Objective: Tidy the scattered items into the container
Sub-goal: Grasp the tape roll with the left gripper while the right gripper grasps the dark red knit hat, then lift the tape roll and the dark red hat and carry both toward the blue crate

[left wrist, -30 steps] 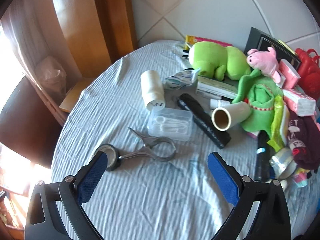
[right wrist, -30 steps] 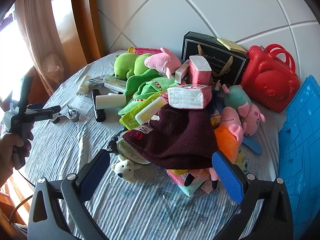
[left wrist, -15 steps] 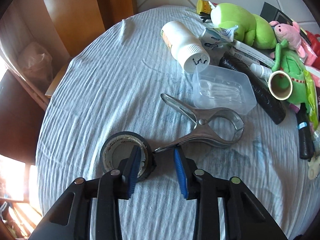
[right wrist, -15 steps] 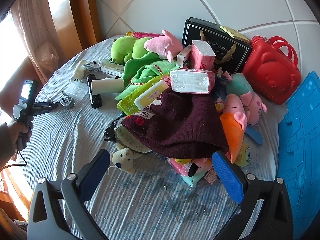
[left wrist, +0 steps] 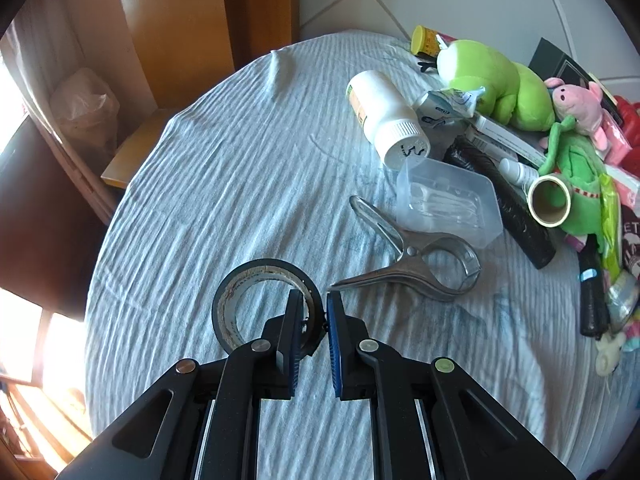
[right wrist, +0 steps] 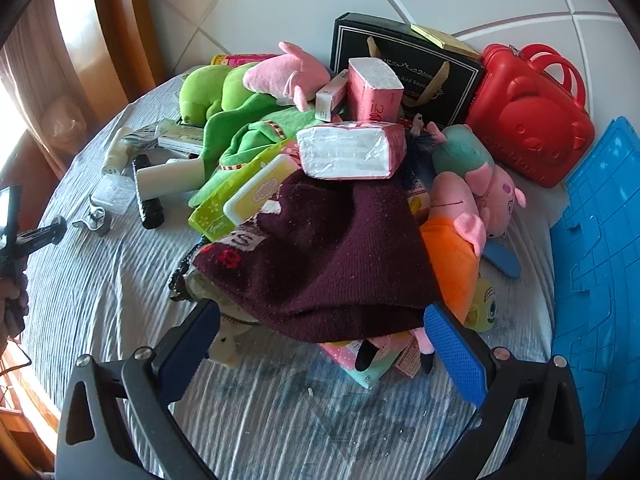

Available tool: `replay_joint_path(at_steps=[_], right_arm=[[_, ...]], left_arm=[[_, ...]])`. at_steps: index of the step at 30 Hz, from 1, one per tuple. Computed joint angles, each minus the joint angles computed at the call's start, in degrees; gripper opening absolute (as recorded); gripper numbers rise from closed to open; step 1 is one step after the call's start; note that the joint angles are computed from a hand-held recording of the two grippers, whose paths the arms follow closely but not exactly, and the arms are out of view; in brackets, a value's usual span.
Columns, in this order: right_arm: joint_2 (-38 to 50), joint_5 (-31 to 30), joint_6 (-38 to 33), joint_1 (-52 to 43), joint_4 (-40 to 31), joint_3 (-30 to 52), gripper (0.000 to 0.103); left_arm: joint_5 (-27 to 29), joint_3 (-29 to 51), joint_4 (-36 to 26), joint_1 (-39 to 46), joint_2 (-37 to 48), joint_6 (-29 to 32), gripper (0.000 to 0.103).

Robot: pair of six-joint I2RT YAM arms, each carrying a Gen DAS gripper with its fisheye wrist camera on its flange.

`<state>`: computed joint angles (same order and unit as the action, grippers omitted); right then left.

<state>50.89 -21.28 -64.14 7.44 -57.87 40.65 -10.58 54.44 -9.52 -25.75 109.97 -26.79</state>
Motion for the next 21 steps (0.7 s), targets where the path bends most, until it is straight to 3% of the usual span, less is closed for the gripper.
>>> replay_joint_path(at_steps=[4,9,13,14,15,18,21], right_arm=[[3.64,8.42,8.82,10.54,11.67,-2.95,0.103],[13.05,18.5,11.22,18.14,25.18,-7.36,0.103],[16.13,17.55,10.17,16.8,26.82,-7.54,0.102],[15.43,16.37,9.56,16.26,25.46,-7.15,0.08],[14.86,15.95,8.97,16.05,24.27,-6.8,0.048],[14.08,12.87,7.81,14.19,20.25,-4.8,0.024],[12.81,9.34,6.38,11.65,16.11,-3.11,0.021]], left_arm=[[-0.98,-1.11,-0.84,-0.92,-3.27,-0.73,0.011],[-1.93,-1.64,-2.0,-1.42,-5.56,-1.23,0.011],[-3.18,-1.83,-3.54,-2.63,-7.65,-1.95,0.011],[-3.44,-1.83,-3.83,-2.72,-8.08,-2.03,0.011],[-3.74,-1.79,-4.11,-2.87,-8.43,-2.33,0.011],[-4.17,-1.33,-4.78,-2.98,-8.93,-2.81,0.011],[-4.93,-0.44,-5.65,-3.4,-9.01,-3.52,0.011]])
